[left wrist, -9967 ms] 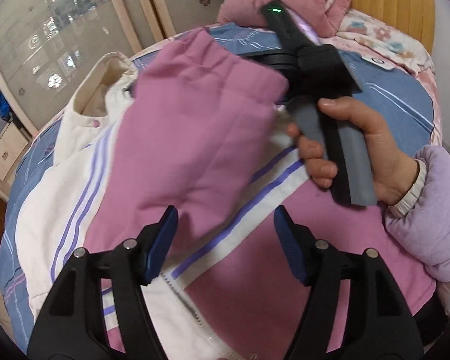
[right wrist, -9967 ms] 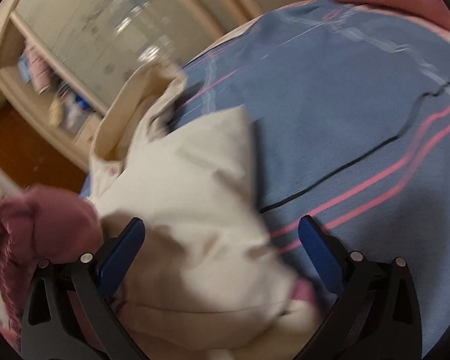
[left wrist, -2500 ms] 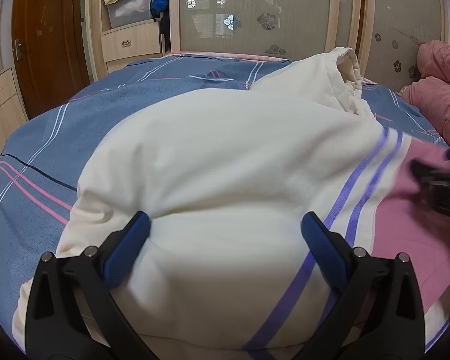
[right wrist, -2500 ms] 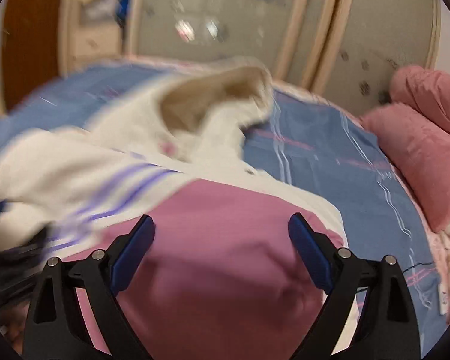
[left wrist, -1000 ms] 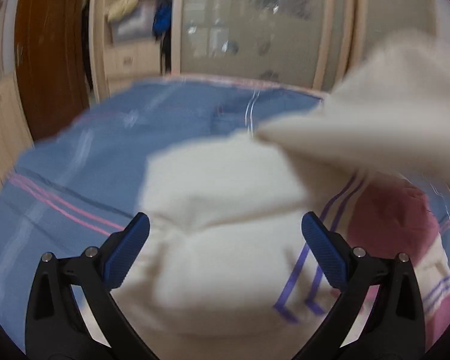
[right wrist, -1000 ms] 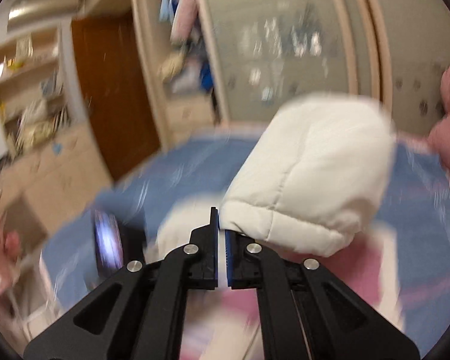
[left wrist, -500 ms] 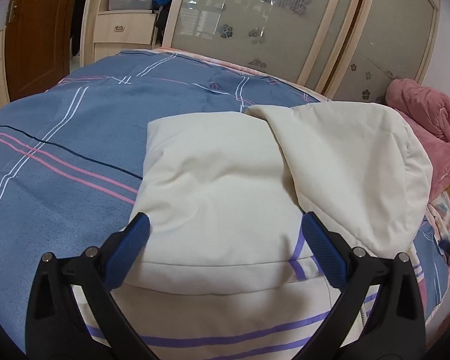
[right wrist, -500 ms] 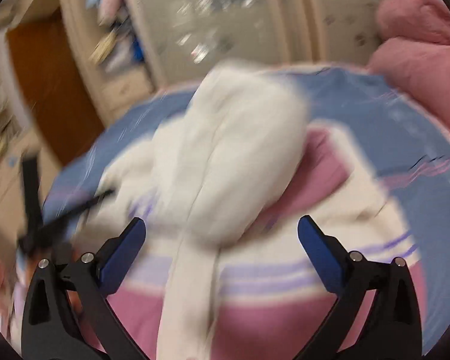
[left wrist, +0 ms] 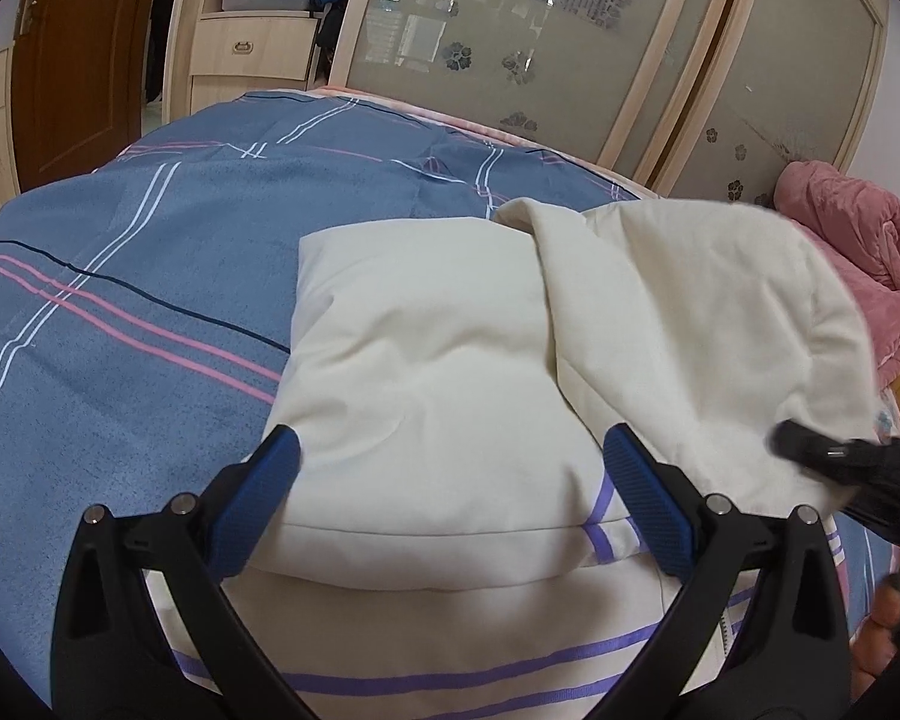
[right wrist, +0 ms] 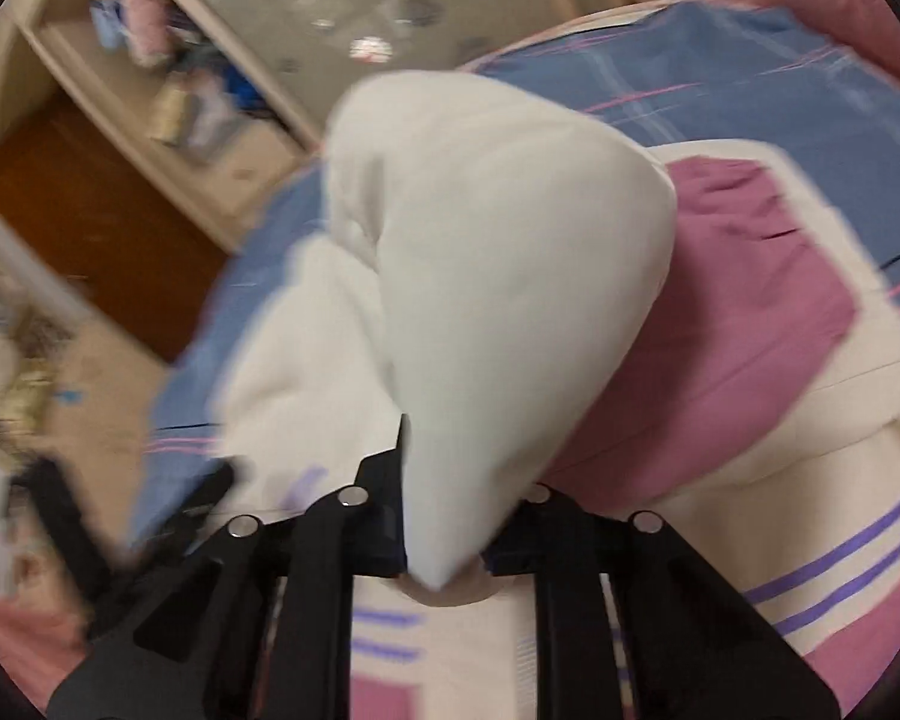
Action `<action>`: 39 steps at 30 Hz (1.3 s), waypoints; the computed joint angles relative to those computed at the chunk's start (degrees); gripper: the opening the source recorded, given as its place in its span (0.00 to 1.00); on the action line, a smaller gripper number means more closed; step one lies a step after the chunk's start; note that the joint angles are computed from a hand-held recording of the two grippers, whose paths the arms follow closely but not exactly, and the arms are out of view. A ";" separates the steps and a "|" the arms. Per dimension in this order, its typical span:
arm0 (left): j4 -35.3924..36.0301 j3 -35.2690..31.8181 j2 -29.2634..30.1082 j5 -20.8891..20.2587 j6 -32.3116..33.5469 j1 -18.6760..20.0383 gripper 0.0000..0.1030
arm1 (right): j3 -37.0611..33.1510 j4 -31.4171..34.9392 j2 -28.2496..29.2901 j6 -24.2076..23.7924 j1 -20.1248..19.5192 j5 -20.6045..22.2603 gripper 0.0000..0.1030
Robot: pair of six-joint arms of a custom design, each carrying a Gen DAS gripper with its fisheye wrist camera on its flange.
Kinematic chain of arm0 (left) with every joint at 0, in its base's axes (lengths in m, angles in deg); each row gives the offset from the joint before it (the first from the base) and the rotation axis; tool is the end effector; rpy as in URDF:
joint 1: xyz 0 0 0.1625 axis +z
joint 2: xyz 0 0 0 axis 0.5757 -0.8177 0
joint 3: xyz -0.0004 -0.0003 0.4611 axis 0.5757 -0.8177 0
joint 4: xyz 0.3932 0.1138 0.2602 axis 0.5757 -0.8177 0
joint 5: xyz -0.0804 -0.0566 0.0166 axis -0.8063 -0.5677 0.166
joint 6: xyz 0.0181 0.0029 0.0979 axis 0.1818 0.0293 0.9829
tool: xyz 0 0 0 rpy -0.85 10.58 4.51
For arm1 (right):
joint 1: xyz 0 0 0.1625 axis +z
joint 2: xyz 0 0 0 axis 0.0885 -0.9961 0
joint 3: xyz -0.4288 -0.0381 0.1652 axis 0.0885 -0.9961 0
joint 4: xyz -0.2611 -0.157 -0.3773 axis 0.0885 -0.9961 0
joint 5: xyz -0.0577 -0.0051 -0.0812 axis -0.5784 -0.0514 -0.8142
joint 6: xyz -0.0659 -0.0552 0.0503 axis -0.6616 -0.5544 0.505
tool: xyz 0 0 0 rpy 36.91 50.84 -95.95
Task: Fold large clothes
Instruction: 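Fold the hood down over the jacket body with the right tool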
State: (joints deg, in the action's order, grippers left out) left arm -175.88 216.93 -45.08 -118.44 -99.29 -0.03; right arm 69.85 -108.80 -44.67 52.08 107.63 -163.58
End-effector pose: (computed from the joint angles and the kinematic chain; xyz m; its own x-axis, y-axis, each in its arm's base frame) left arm -0.0418 -0.2944 0.2564 -0.8720 -0.0982 -0.4796 0.3120 0.6434 -0.6991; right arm 0.2610 -0.3371 0.0884 -0.9771 -0.1656 0.1334 -0.2109 0.8348 -0.5085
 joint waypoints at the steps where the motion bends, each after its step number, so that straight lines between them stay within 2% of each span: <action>1: 0.00 -0.01 0.04 -0.09 -0.08 0.10 0.98 | 0.81 -0.22 -1.19 -0.04 0.01 4.28 0.14; 3: 0.06 -0.07 0.32 0.09 -0.15 0.03 0.98 | 2.57 -1.43 -2.92 0.08 -0.58 10.17 0.14; 5: -0.08 0.01 0.20 0.02 0.14 -0.04 0.98 | 4.43 -2.75 -4.16 0.55 -1.97 14.15 0.14; 6: -0.07 0.04 0.27 0.05 0.13 -0.09 0.98 | 5.06 -2.85 -4.30 0.65 -2.28 13.68 0.14; 7: 0.26 0.04 0.28 0.19 -0.07 -0.20 0.98 | 5.62 -3.07 -3.30 -0.03 -1.92 10.81 0.14; 10: 0.53 0.06 1.07 0.53 -0.01 -0.34 0.98 | 4.46 -0.92 1.08 -0.80 1.03 -1.77 0.11; 11: 0.82 0.09 1.13 0.60 -0.03 -0.47 0.98 | 5.10 -1.60 2.44 -0.78 0.06 -2.85 0.11; 13: 2.01 0.21 0.98 1.02 -0.54 -0.94 0.98 | 5.88 -3.41 2.98 -1.02 -0.99 -2.37 0.13; 14: 2.48 0.30 1.10 1.39 -0.74 -1.16 0.98 | 5.93 -3.04 2.11 -0.92 -0.53 -3.16 0.27; 15: 2.76 0.35 1.52 1.84 -0.89 -1.31 0.98 | 6.20 -2.71 1.27 -0.52 0.27 -4.68 0.47; 16: 2.84 0.40 1.85 2.13 -0.91 -1.34 0.98 | 6.21 -2.01 0.26 0.46 2.11 -7.50 0.56; 17: 2.93 0.38 2.38 2.46 -1.06 -1.38 0.98 | 5.97 -3.11 -0.30 0.64 4.62 -11.74 0.61; 18: 2.78 0.33 3.05 2.69 -1.14 -1.35 0.98 | 6.37 -5.29 -0.05 0.31 6.02 -14.64 0.61; 19: 2.96 0.27 3.52 2.95 -1.30 -1.38 0.98 | 6.11 -8.32 0.87 0.11 8.41 -19.45 0.61; 20: 3.41 0.25 3.68 3.19 -1.51 -1.51 0.98 | 5.36 -13.74 2.61 -1.31 11.13 -24.78 0.61; 21: 3.89 0.25 3.51 3.31 -1.65 -1.64 0.98 | 4.29 -18.07 3.91 -3.74 13.27 -27.70 0.61; 23: 4.38 0.21 3.67 3.49 -1.83 -1.73 0.98 | 1.22 -19.73 5.16 -9.21 15.43 -29.17 0.61; 26: 4.72 0.07 4.51 3.82 -2.02 -1.59 0.98 | -5.53 -15.37 8.06 -15.42 17.37 -31.02 0.61; 29: 5.04 -0.04 5.23 4.20 -1.84 -1.33 0.98 | -10.44 -14.79 11.57 -20.51 17.39 -29.35 0.61; 31: 4.94 -0.28 6.68 4.44 -1.90 -0.78 0.98 | -12.81 -10.07 12.17 -19.70 16.35 -27.65 0.61; 33: 5.48 -0.62 8.37 4.72 -2.42 -0.36 0.98 | -14.60 -0.09 11.14 -14.73 13.98 -22.98 0.61; 35: 6.60 -0.80 9.34 5.14 -3.13 -0.40 0.98 | -15.22 4.57 11.32 -9.40 10.96 -19.92 0.59; 39: 7.32 -0.90 9.66 5.26 -3.29 -0.33 0.98 | -13.14 0.83 12.60 -7.54 7.54 -23.85 0.55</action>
State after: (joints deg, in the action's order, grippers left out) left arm -168.56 216.03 -35.42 -113.18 -102.58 -0.35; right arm 56.71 -107.98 -32.07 44.54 115.17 -187.43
